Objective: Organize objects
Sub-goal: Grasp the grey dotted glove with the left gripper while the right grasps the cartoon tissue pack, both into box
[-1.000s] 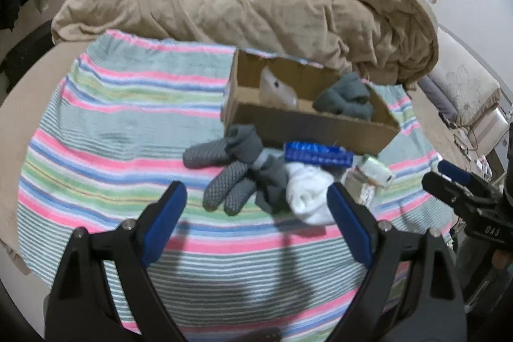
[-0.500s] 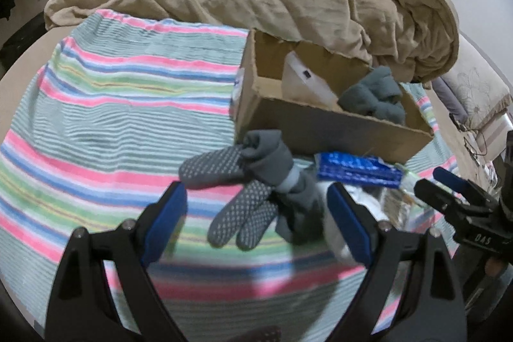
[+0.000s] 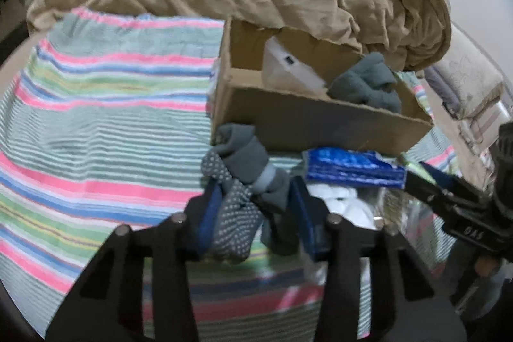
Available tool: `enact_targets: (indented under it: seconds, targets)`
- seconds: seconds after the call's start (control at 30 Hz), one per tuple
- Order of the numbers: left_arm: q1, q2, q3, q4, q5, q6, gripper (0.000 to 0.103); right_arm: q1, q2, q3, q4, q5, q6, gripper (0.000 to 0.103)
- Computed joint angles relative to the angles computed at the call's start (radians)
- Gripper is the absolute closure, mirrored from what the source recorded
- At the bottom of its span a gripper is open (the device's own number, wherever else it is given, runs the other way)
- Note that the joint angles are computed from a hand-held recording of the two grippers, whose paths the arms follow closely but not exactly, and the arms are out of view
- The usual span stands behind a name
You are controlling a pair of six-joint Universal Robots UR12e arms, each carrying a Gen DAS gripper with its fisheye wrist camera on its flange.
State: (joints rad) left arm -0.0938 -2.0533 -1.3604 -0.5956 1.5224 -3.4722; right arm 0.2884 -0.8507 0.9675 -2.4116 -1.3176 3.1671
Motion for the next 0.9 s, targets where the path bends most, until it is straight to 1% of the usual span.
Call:
enact_targets:
  seconds: [0.07,0.17,0.27,0.43,0.47,0.53,0.57,0.63,0.67,0.73,0.77,0.83,0.87,0.9]
  targets:
    - [0.0,0.01,-0.007,0.01,-0.013,-0.016,0.067,0.0,-0.012,0.014,-0.019,0.001,-0.003,0.025]
    - [-0.003,0.024,-0.018,0.039,-0.002,-0.023,0.071,0.001,-0.031,0.033,-0.049,-0.007,-0.015,0.025]
    - [-0.006,0.039,-0.029,0.075,0.012,-0.022,0.072,-0.002,-0.047,0.046,-0.07,-0.007,-0.012,0.025]
    - [-0.011,0.056,-0.038,0.107,0.033,-0.004,0.072,-0.004,-0.068,0.066,-0.098,-0.003,-0.008,0.025]
    - [-0.01,0.056,-0.037,0.104,0.033,-0.002,0.072,-0.005,-0.072,0.071,-0.105,0.0,-0.009,0.025]
    - [-0.006,0.047,-0.025,0.076,0.028,-0.011,0.069,-0.005,-0.075,0.072,-0.109,0.003,-0.009,0.025]
    - [-0.003,0.042,-0.02,0.057,0.026,-0.017,0.063,-0.005,-0.077,0.073,-0.11,0.002,-0.009,0.025]
    - [-0.006,0.023,0.005,0.002,0.066,-0.031,0.061,-0.004,-0.079,0.074,-0.11,0.002,-0.008,0.025]
    - [-0.006,0.013,0.016,-0.02,0.073,-0.033,0.061,-0.005,-0.08,0.073,-0.109,0.002,-0.007,0.025]
    - [-0.002,-0.007,0.036,-0.052,0.06,-0.041,0.055,-0.006,-0.08,0.072,-0.109,0.004,-0.006,0.025]
    - [-0.002,-0.011,0.037,-0.051,0.052,-0.044,0.053,-0.006,-0.08,0.072,-0.109,0.003,-0.006,0.025]
    - [0.0,-0.021,0.041,-0.05,0.039,-0.047,0.053,-0.007,-0.081,0.073,-0.11,0.003,-0.004,0.025]
    - [-0.001,-0.024,0.041,-0.05,0.037,-0.052,0.056,-0.007,-0.081,0.073,-0.111,0.003,-0.003,0.025]
    - [-0.002,-0.023,0.04,-0.047,0.032,-0.054,0.065,-0.007,-0.081,0.072,-0.111,0.003,-0.003,0.025]
